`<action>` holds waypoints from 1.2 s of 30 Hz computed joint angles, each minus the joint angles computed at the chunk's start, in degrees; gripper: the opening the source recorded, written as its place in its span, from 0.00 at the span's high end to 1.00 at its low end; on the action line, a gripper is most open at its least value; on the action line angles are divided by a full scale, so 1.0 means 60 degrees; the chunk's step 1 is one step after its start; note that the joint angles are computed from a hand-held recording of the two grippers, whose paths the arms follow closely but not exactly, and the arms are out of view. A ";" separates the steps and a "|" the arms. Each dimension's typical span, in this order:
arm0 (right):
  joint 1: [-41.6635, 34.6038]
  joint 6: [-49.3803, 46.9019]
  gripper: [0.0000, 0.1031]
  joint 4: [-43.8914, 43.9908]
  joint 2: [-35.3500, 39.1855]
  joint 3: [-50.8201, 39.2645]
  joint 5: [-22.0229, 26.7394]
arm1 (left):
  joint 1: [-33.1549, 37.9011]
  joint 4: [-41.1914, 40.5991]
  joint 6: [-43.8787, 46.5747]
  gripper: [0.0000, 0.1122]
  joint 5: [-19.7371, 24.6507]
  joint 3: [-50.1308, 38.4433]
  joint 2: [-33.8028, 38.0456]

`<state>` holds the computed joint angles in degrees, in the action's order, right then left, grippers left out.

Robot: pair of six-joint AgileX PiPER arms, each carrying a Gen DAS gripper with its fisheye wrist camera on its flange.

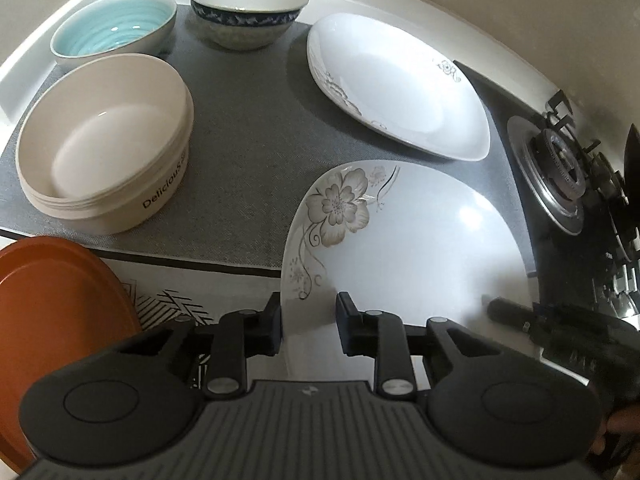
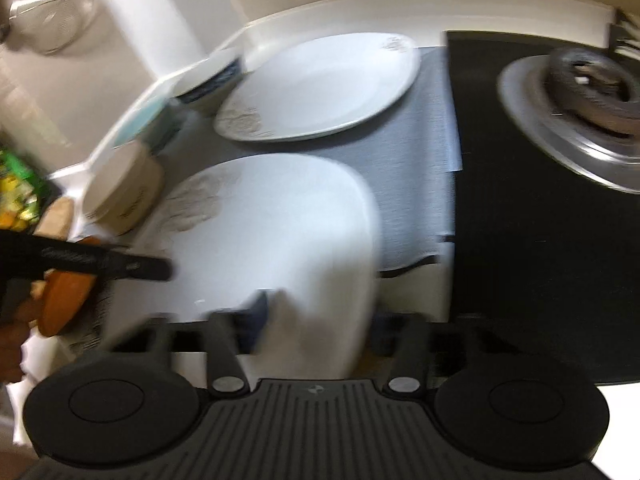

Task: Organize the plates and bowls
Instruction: 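Move both grippers to the rim of the front white flower plate, then close both grippers on the white flower plate rim, then lift the white plate and lower it onto the other white plate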

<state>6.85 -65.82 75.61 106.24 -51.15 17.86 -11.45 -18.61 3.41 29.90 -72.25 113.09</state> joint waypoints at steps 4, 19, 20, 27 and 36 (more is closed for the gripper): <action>-0.0521 0.0055 0.79 0.0117 0.0135 -0.0100 0.0586 | 0.0050 -0.0085 0.0107 0.76 -0.0029 0.0057 -0.0103; -0.0337 -0.0753 0.80 0.0626 -0.0569 -0.0155 0.0033 | -0.0112 0.0556 -0.0523 0.76 -0.0184 -0.0399 -0.0564; -0.0345 -0.0558 0.80 0.0437 -0.0571 -0.0264 0.0009 | -0.0095 0.0516 -0.0485 0.76 -0.0130 -0.0568 -0.0483; -0.0569 0.0840 0.80 -0.0953 -0.0313 -0.1081 0.0122 | -0.0183 0.0743 -0.0698 0.76 0.0299 -0.2000 0.0308; -0.0615 0.2527 0.80 -0.2791 0.0720 -0.2785 0.0092 | -0.0293 0.1535 -0.1745 0.75 0.1237 -0.5046 0.2243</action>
